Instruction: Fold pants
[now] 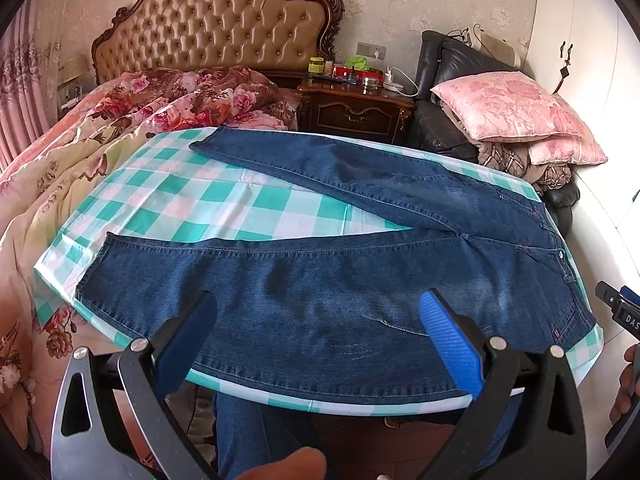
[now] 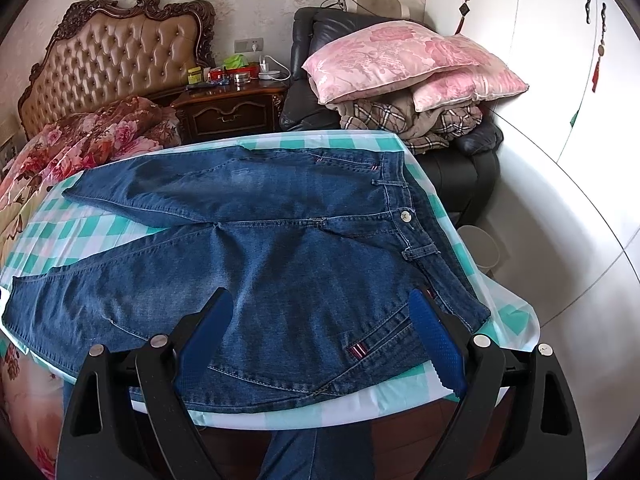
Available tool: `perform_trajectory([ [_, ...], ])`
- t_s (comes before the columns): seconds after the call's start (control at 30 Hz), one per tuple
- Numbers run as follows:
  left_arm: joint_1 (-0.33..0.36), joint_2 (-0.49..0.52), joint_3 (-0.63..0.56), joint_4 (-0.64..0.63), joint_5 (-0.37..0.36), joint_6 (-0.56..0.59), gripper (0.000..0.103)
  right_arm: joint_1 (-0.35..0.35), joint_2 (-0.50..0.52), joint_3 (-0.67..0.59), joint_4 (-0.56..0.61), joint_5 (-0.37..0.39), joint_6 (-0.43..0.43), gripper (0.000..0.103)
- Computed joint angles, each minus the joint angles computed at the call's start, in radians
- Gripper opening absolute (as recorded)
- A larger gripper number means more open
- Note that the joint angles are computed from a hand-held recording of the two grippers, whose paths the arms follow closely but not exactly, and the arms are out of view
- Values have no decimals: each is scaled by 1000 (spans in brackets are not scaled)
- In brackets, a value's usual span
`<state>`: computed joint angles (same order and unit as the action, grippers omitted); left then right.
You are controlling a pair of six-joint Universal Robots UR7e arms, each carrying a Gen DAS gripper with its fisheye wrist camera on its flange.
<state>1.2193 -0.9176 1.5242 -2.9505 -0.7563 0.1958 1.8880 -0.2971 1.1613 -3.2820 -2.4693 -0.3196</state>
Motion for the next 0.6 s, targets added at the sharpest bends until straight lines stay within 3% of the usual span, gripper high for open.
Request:
perform_trajectory([
  [0.6,-1,1,-2,5,-2,-4,101,1,-1,-1,3,1,-1,86],
])
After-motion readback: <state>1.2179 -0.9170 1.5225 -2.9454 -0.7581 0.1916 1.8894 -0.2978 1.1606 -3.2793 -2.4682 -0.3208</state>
